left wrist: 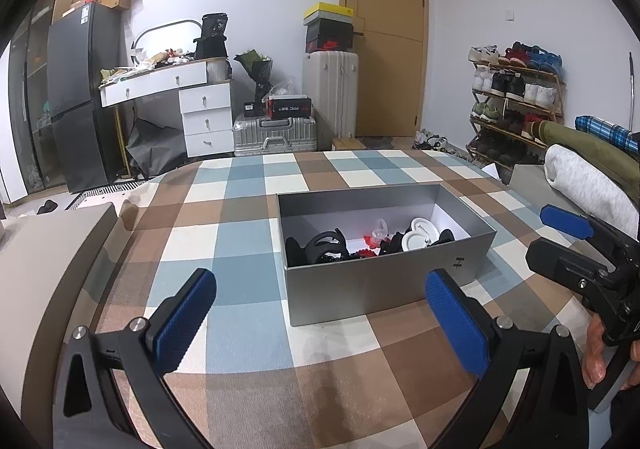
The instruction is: Organize jewelry
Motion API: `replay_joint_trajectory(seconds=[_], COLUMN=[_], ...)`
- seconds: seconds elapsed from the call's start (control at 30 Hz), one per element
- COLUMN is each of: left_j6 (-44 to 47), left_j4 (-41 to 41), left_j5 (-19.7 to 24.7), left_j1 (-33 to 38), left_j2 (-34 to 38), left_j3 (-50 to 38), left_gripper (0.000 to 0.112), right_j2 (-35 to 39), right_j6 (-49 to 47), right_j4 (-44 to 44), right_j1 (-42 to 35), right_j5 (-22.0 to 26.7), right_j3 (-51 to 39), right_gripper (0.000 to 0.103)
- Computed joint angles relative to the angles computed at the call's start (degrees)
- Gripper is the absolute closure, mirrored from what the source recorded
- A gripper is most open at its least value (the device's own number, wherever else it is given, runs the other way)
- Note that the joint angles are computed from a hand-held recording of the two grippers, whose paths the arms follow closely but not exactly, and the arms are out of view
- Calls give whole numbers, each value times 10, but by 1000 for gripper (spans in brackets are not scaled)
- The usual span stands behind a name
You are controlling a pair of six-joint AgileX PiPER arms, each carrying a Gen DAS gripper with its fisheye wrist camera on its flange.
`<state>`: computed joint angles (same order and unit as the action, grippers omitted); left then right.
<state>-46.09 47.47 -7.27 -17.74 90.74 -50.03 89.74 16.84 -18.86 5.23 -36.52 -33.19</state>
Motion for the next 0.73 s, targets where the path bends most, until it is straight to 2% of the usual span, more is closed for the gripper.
replay_joint_trajectory(seconds=[0.73], left_j6=[-53], left_j4=[43], left_j5=[6], left_j1=[1], left_j2=[3], left_j3=[-5], left_gripper=[10], right_j2=[-2], right_j6=[-4], right_j4=[4], right_j1=[-1], right_j5=[-10], right_j3=[7], right_gripper=[0])
